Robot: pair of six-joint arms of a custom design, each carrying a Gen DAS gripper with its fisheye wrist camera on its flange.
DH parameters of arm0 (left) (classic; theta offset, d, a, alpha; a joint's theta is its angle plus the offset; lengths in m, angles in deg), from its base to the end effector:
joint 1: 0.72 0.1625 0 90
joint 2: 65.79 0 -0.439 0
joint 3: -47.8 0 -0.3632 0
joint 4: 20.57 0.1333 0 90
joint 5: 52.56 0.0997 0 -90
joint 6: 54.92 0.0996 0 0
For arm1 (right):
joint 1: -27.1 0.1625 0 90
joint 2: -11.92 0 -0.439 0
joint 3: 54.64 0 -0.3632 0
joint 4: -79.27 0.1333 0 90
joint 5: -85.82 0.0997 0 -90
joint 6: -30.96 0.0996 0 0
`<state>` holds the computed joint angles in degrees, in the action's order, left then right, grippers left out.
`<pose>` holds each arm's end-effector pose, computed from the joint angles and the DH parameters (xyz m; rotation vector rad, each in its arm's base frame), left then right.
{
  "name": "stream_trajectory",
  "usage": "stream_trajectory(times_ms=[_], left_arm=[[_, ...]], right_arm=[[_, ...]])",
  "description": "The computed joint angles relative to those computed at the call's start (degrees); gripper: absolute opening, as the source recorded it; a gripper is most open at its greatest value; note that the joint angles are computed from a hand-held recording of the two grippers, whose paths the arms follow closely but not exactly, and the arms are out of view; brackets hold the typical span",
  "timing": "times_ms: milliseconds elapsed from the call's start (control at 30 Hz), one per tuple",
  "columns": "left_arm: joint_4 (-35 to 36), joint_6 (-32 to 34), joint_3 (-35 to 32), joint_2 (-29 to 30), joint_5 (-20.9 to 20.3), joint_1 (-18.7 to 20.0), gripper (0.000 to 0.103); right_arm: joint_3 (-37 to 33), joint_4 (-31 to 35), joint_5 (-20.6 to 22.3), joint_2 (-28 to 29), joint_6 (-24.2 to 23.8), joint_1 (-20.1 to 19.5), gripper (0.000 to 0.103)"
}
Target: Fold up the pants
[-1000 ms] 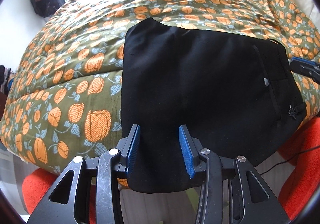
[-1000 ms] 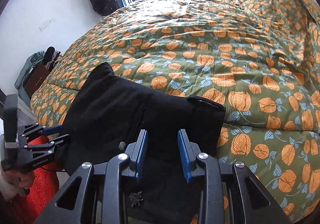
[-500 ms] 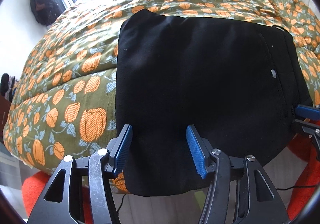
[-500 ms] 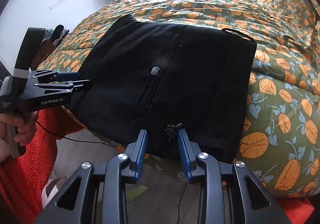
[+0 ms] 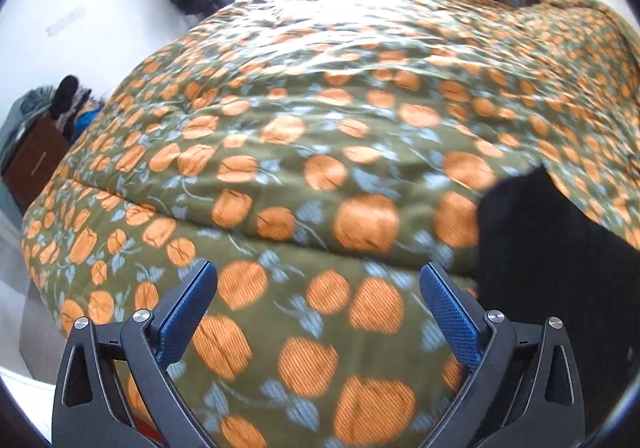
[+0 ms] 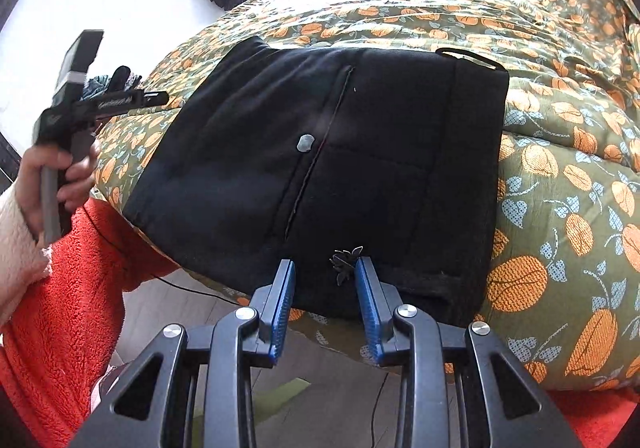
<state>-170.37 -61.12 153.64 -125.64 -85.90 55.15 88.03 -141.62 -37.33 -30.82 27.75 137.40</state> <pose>-0.1477 -0.6038 0.2515 0.3924 2.1743 -0.6604 0.2086 -0.3367 0.0825 0.3120 -2.5255 0.8067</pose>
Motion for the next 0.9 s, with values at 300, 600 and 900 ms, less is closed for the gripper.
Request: stream_trajectory(times_ms=[300, 600, 900], left_arm=[[-17.5, 12.3, -3.5, 5.7, -9.7, 10.2, 0.102], [-17.5, 14.4, -4.1, 7.8, -4.8, 9.4, 0.102], [-16.8, 14.1, -4.5, 7.6, -5.5, 9.7, 0.102]], right_arm=[[-0.8, 0.3, -1.5, 0.8, 1.2, 0.8, 0.032], [0.0, -1.1, -0.4, 0.8, 0.5, 0.3, 0.033], [1.2, -3.8, 2.2, 0.4, -0.7, 0.4, 0.042]])
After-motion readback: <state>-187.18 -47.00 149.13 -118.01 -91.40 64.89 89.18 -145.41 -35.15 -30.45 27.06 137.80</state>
